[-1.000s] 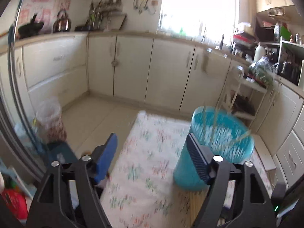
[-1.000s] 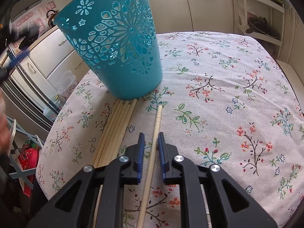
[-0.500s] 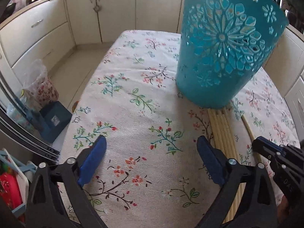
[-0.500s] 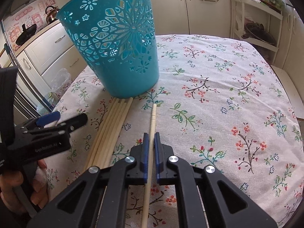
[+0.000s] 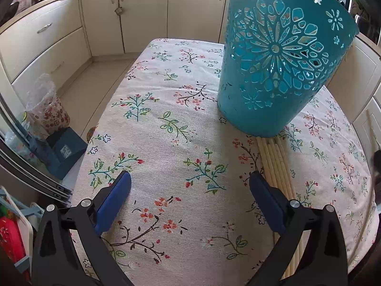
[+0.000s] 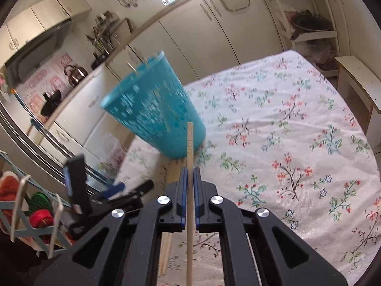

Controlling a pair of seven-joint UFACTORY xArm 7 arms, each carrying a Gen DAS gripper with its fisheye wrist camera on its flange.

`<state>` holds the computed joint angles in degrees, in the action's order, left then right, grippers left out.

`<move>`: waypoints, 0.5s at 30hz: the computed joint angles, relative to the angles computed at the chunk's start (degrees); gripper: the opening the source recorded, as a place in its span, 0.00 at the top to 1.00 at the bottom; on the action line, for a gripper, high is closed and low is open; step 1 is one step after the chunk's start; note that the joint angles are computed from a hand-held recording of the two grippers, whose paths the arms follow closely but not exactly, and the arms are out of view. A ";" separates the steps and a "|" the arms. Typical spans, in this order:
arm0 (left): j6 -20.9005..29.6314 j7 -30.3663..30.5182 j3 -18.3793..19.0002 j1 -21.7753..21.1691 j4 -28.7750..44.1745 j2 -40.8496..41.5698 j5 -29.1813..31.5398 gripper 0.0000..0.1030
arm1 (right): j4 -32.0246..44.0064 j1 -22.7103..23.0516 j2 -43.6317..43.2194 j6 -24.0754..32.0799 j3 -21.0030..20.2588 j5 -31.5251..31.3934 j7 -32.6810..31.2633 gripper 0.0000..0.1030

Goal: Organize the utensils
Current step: 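Lift the held stick with the right tool over the teal cup, then open the right tool to drop the stick into the cup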

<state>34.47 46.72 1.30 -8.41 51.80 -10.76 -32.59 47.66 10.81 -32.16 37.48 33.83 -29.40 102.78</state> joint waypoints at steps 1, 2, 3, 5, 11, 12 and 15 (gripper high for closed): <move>-0.02 -0.10 -0.05 0.00 0.13 0.14 0.08 0.08 | 0.08 -0.27 -0.83 -0.35 -0.10 -0.58 0.19 0.94; -0.06 -0.19 -0.11 0.02 0.17 0.17 0.22 0.08 | 0.83 -0.90 -1.24 -0.22 0.17 -1.39 -0.02 0.94; -0.08 -0.26 -0.14 0.02 0.21 0.19 0.28 0.07 | 1.57 -1.59 -1.51 -0.36 0.37 -2.10 -0.21 0.94; 0.05 -0.14 -0.06 -0.02 0.36 0.29 -0.02 0.07 | 2.99 -3.11 -1.79 -1.27 0.54 -3.25 -0.57 0.94; 0.29 0.55 0.17 0.22 0.67 0.55 -1.15 0.07 | 12.67 -12.12 2.20 -3.64 2.98 -10.84 -2.57 0.94; 0.25 0.69 0.22 0.26 0.61 0.52 -1.40 0.07 | 15.76 -14.79 3.92 -3.76 4.17 -13.63 -2.55 0.94; 0.22 0.56 0.27 0.35 0.57 0.47 -2.00 0.07 | 25.77 -22.05 10.36 -0.23 9.54 -24.51 -1.63 0.94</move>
